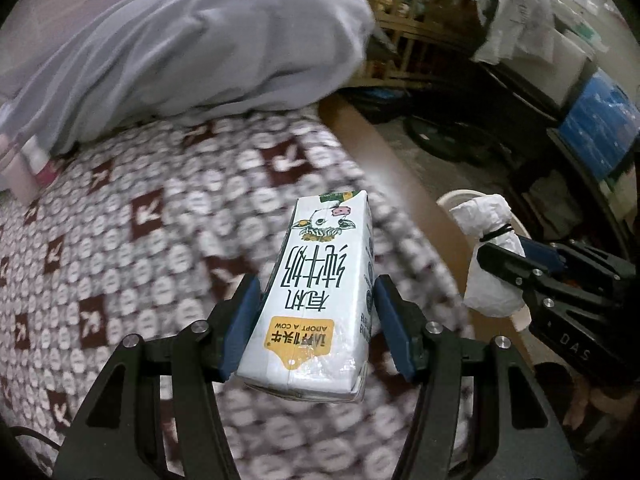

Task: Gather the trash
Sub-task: 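Carry the milk carton and tissue over the cream bucket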

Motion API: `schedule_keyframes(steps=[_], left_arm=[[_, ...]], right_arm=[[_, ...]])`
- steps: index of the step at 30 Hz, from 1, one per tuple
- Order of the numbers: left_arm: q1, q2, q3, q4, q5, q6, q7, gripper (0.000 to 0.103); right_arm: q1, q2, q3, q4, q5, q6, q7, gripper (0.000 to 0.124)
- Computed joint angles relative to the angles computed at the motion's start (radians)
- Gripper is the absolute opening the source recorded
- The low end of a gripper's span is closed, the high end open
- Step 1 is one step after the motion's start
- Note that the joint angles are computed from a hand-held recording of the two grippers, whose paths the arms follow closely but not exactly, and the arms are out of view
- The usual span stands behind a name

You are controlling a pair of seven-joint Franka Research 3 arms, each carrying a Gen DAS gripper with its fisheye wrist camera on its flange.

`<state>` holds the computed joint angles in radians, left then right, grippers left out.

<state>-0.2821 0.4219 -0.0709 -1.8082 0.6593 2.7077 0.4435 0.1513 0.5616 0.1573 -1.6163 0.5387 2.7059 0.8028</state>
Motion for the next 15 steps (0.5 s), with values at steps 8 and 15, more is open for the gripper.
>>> schedule_keyframes(steps=[8,15], left_arm=[[-0.024,0.144,-0.038,0.219,-0.088,-0.066,0.134,0.057],[-0.051,0.279,-0.056,0.424,-0.186,-0.132,0.257,0.057]], right_arm=[[-0.044,0.018,-0.036,0.024,-0.007,-0.002,0.035,0.025],[-0.074,0.049,-0.066,0.053,-0.038,-0.008,0.081,0.025]])
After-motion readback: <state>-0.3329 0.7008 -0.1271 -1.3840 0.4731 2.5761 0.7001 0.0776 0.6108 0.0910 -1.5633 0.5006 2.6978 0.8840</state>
